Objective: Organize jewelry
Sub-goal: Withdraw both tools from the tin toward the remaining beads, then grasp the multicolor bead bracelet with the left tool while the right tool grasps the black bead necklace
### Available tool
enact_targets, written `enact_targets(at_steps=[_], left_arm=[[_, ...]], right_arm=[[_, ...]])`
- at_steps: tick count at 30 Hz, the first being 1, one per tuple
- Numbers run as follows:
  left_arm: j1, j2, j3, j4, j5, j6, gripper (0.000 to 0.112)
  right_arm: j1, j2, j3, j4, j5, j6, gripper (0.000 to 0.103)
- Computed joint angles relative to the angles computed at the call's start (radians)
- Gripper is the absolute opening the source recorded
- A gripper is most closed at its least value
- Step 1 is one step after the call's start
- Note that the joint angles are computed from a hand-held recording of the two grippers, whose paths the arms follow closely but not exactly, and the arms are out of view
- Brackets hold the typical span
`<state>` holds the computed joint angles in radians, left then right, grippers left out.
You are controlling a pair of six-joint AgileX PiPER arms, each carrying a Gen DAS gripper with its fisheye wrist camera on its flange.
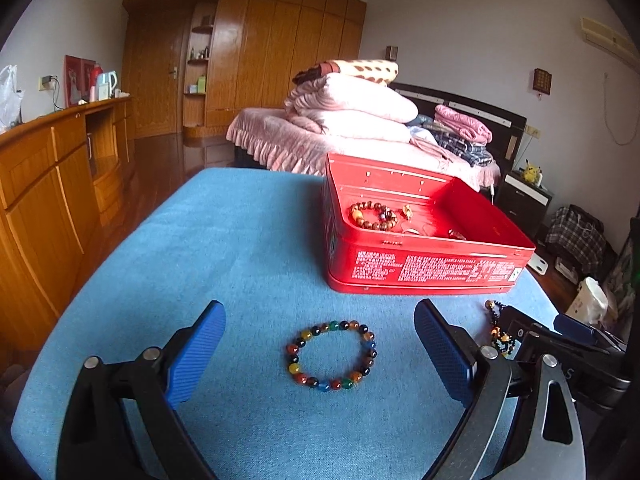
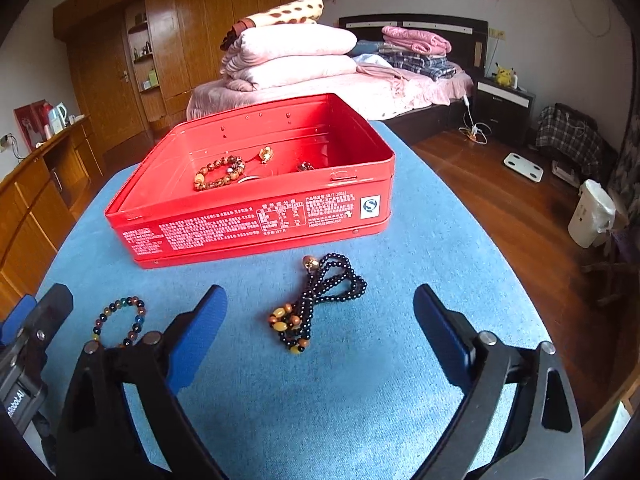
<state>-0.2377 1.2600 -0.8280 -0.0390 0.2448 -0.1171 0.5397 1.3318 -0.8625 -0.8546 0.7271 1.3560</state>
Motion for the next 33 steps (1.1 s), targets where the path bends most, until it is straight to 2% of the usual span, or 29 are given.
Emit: enact_targets(at_steps=[6, 10, 15, 17, 19, 21, 22, 23, 24, 26, 30, 33], left_arm=[[-0.015, 0.042, -0.034, -0.011, 0.036, 0.017, 0.093], [-0.030, 0.077, -0.070, 0.018, 0.082, 0.002, 0.086], [-0.002, 0.126, -0.117, -0.076, 0.152, 0.089, 0.069], [0.019, 0.154, -0.139, -0.154, 0.191, 0.168, 0.056], [0.036, 0.181, -0.157, -0.213, 0.223, 0.230, 0.050], [0.032, 0.172, -0.148, -0.216, 0.220, 0.243, 0.036], [0.033, 0.181, -0.154, -0.251, 0.239, 0.286, 0.022], [0.034, 0.192, -0.161, -0.270, 0.257, 0.309, 0.013], [0.032, 0.191, -0.160, -0.271, 0.259, 0.311, 0.010], [0.037, 0.157, -0.133, -0.295, 0.235, 0.339, 0.000], [0.029, 0.091, -0.084, -0.292, 0.190, 0.338, 0.000], [0.023, 0.058, -0.067, -0.303, 0.183, 0.337, 0.000]], right_arm=[[-0.018, 0.008, 0.003, 0.008, -0.021, -0.011, 0.083], [-0.048, 0.031, -0.012, 0.078, -0.048, -0.095, 0.074], [-0.074, 0.043, -0.021, 0.141, -0.078, -0.160, 0.067], [-0.087, 0.054, -0.028, 0.185, -0.088, -0.207, 0.062], [-0.120, 0.068, -0.040, 0.275, -0.110, -0.307, 0.050], [-0.117, 0.072, -0.047, 0.272, -0.096, -0.316, 0.045], [-0.111, 0.074, -0.050, 0.269, -0.090, -0.325, 0.034], [-0.107, 0.074, -0.050, 0.269, -0.089, -0.332, 0.029], [-0.104, 0.070, -0.048, 0.266, -0.090, -0.332, 0.022], [-0.102, 0.055, -0.035, 0.259, -0.096, -0.321, 0.021], [-0.099, -0.004, 0.013, 0.210, -0.124, -0.258, 0.017], [-0.064, -0.058, 0.038, 0.144, -0.103, -0.199, 0.016]])
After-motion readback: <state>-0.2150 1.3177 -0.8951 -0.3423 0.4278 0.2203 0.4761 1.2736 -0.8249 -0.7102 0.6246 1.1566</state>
